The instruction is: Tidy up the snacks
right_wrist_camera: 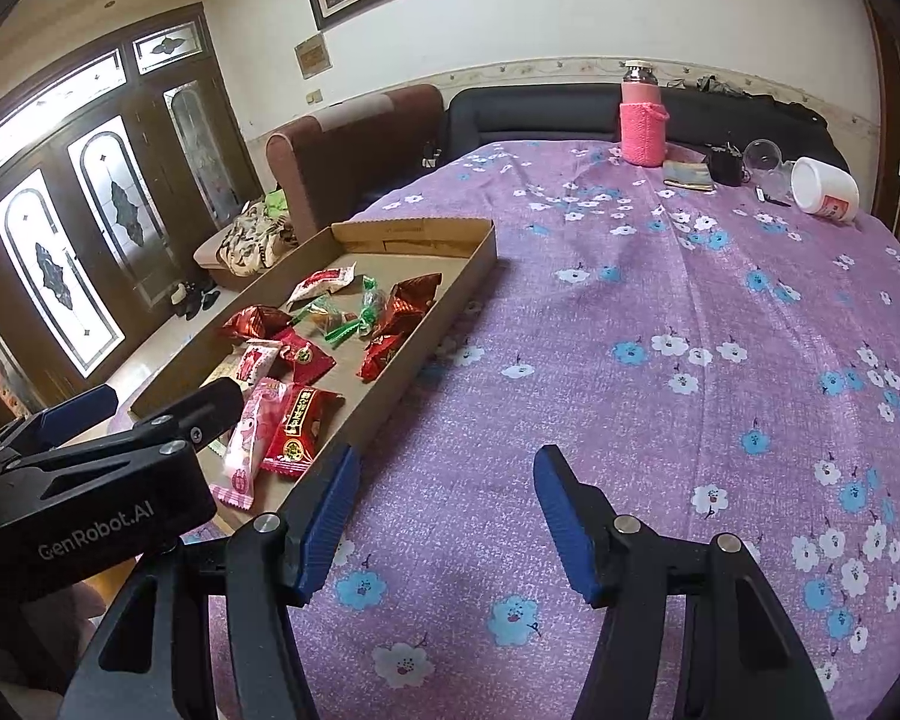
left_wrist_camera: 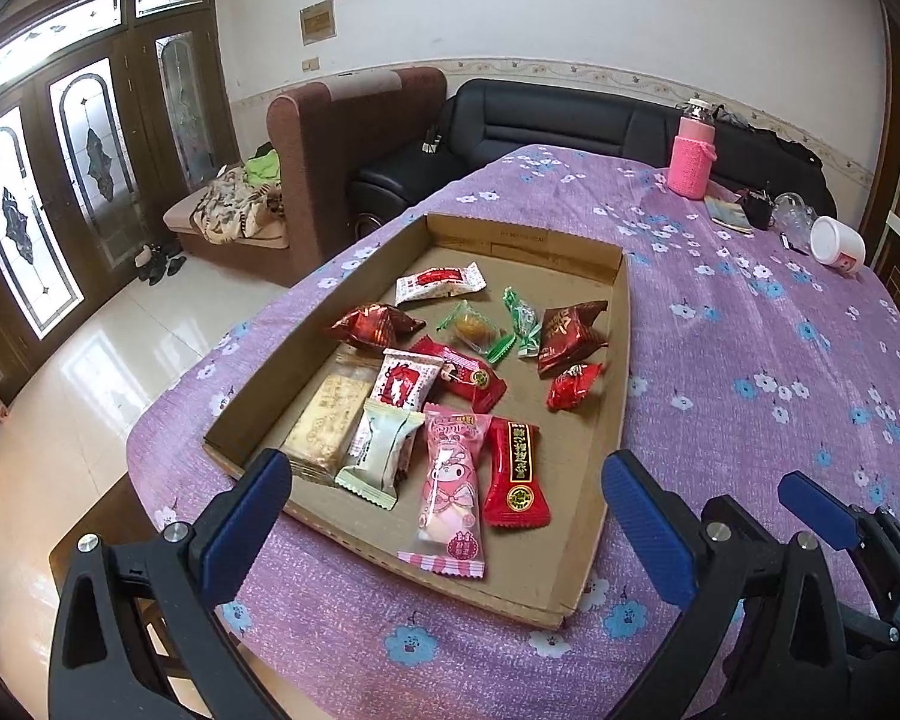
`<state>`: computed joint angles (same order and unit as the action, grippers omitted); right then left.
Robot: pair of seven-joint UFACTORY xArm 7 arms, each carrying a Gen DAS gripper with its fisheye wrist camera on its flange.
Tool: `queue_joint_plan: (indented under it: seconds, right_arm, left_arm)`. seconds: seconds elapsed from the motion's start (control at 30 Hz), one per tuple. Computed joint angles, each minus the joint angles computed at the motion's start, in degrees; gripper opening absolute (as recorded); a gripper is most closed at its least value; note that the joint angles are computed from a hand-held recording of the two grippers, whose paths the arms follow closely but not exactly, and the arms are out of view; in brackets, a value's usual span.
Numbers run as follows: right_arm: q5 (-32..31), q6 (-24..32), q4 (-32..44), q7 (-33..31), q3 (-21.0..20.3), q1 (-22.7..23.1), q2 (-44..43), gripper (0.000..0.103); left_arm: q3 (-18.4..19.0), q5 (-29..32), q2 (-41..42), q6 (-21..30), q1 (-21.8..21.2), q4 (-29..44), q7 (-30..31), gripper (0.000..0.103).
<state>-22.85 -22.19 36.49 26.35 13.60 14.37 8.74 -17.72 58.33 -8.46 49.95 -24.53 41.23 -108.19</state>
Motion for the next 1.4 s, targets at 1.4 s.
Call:
queue_joint_plan:
  seconds: [1.4]
  right_arm:
    - [24.56,2.02,-0.85,-18.81,-4.11,10.39,-0.21,0.065]
  left_arm:
    - [-2.65,2.91,-0.92,5.96,-0.85,-0.40,-5.54,0.103]
